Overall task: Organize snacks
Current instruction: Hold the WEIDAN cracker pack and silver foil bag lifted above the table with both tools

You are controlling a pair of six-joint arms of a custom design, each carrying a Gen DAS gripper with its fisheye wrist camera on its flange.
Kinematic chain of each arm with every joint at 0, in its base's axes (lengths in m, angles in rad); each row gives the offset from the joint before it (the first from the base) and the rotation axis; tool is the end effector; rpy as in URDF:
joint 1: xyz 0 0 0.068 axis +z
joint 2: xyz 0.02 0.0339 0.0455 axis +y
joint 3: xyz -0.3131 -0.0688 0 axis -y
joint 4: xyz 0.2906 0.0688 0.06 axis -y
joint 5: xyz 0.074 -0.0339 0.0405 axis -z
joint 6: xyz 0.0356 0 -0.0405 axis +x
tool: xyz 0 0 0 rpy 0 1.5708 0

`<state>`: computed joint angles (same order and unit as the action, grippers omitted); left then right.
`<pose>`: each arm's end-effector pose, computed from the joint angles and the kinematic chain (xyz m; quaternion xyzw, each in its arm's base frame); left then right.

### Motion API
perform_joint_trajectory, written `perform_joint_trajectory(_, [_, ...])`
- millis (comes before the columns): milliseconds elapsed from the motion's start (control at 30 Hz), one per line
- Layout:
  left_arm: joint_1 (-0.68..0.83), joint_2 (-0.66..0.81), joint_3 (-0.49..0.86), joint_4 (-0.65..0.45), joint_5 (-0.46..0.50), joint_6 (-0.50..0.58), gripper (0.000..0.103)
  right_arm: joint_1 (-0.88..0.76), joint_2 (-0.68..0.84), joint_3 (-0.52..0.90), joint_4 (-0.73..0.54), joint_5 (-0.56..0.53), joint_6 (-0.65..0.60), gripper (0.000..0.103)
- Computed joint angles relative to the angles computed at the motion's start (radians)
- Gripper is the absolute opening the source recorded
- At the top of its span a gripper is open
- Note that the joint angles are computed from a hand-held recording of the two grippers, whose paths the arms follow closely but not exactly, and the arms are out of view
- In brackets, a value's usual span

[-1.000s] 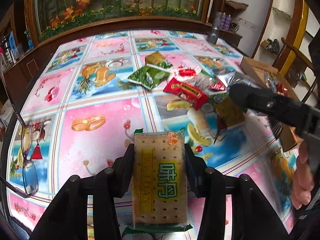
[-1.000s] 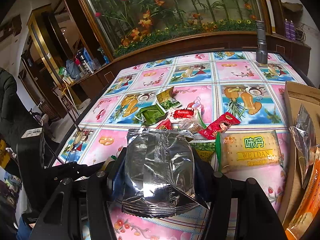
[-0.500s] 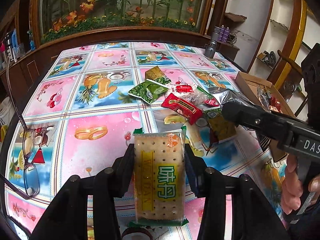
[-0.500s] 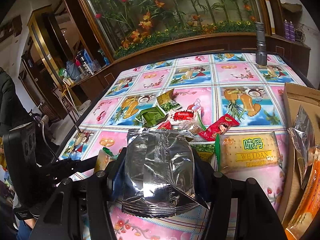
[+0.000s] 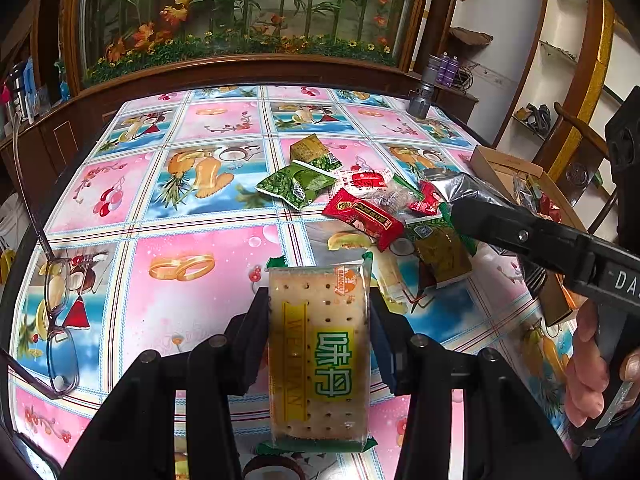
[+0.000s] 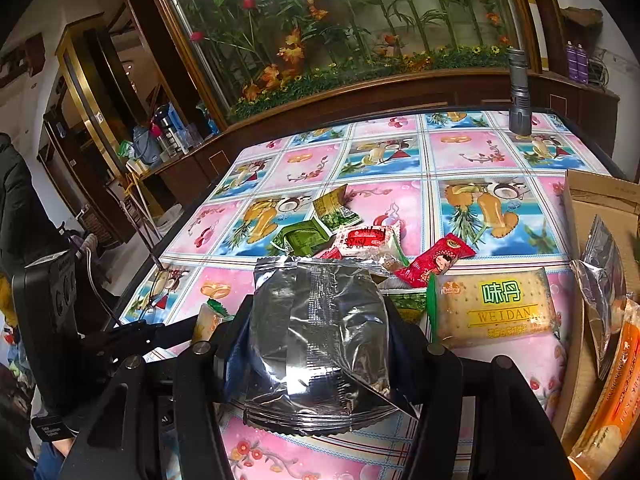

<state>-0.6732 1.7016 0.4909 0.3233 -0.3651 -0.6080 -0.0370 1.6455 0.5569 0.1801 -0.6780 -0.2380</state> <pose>0.2324 -0.1691 0.0899 -0.0306 0.9280 -0.0598 0.3664 0.2945 0.0114 0.1159 -0.1971 0.8765 0.2695 0.3468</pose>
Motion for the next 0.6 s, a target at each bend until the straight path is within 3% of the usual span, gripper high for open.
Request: perform_joint_trajectory(600, [-0.005,-0.008,0.0,0.004,-0.01,-0.006,0.045,-0.045,0.004,0.024,-0.025,-0.048,0.015,0.063])
